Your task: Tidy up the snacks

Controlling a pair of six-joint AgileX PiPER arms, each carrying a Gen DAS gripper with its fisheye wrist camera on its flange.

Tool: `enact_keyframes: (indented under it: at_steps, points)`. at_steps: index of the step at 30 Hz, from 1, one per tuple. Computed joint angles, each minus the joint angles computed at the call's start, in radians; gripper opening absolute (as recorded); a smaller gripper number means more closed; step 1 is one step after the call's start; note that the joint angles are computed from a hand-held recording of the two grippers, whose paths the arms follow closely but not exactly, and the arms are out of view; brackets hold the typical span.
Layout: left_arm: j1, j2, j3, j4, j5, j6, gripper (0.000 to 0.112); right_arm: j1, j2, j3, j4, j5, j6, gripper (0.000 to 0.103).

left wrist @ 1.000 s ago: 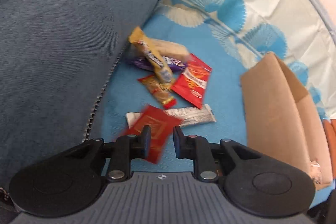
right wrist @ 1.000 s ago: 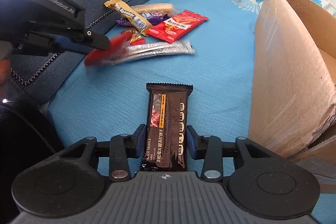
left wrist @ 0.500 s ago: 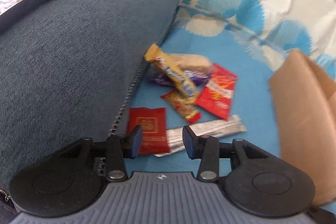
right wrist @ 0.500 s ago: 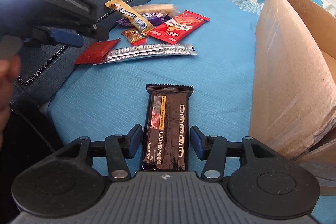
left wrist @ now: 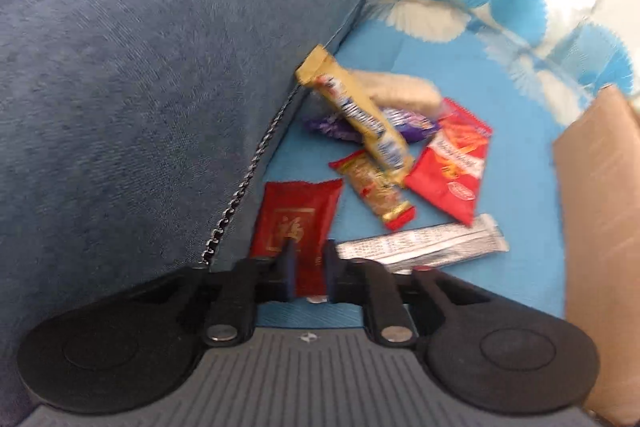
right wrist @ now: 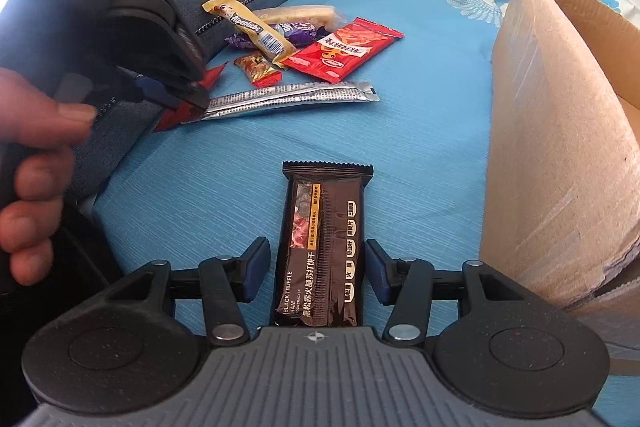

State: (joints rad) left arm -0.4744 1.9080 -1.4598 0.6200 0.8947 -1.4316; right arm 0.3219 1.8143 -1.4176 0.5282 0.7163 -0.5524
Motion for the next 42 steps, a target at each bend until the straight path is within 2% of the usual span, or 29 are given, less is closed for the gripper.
enact_keyframes:
  at_steps: [4,7,10,13,14,16,18,20,21,22,24,27,30,35,37,38,40,42]
  points:
    - [-0.040,-0.066,0.079,0.076,-0.054,-0.086,0.001,0.008,-0.009,0.013,-0.012,-0.016,0.009,0.054]
    - [-0.047,-0.115,0.125,0.055,-0.104,-0.070,0.001,0.010,-0.015,0.025,-0.012,-0.028,0.008,0.053]
    - [-0.016,-0.181,0.196,-0.066,-0.210,0.038,0.001,0.010,-0.021,0.037,-0.008,-0.037,-0.001,0.052]
    - [0.033,-0.227,0.236,-0.318,-0.274,0.298,0.001,0.010,-0.022,0.040,-0.004,-0.040,-0.006,0.052]
    - [0.042,-0.219,0.223,-0.391,-0.260,0.374,0.001,0.010,-0.021,0.040,-0.003,-0.040,-0.008,0.052]
    - [0.042,-0.212,0.208,-0.415,-0.228,0.405,0.003,0.010,-0.022,0.039,-0.006,-0.038,-0.004,0.052]
    - [0.016,-0.216,0.206,-0.328,-0.220,0.319,0.025,0.009,-0.021,0.037,-0.006,-0.035,-0.001,0.052]
    - [-0.013,-0.209,0.194,-0.237,-0.186,0.232,0.041,0.009,-0.020,0.035,-0.007,-0.033,0.005,0.052]
    - [-0.031,-0.203,0.182,-0.192,-0.161,0.193,0.044,0.009,-0.020,0.033,-0.007,-0.032,0.006,0.053]
    - [-0.042,-0.193,0.165,-0.172,-0.141,0.186,0.047,0.009,-0.017,0.030,-0.007,-0.032,0.008,0.053]
    - [-0.051,-0.169,0.131,-0.162,-0.098,0.215,0.067,0.009,-0.017,0.030,-0.006,-0.032,0.008,0.053]
    - [-0.050,-0.113,0.069,-0.163,-0.049,0.242,0.071,0.007,-0.017,0.032,-0.001,-0.033,0.001,0.053]
    - [-0.026,-0.071,0.020,-0.227,-0.009,0.293,0.071,0.009,-0.017,0.031,-0.005,-0.033,0.006,0.053]
    - [-0.011,-0.044,-0.008,-0.253,0.016,0.316,0.071,0.011,-0.015,0.027,-0.008,-0.037,0.007,0.052]
    - [-0.014,-0.024,-0.027,-0.244,0.026,0.317,0.071,0.013,-0.017,0.031,-0.009,-0.049,0.006,0.041]
    - [-0.017,-0.014,-0.036,-0.238,0.032,0.315,0.071,0.012,-0.020,0.036,-0.003,-0.057,-0.001,0.041]
    - [-0.022,-0.001,-0.051,-0.229,0.048,0.311,0.069,0.009,-0.028,0.050,0.013,-0.084,-0.011,0.041]
    - [-0.023,0.008,-0.062,-0.230,0.058,0.314,0.056,0.006,-0.033,0.056,0.029,-0.101,-0.022,0.041]
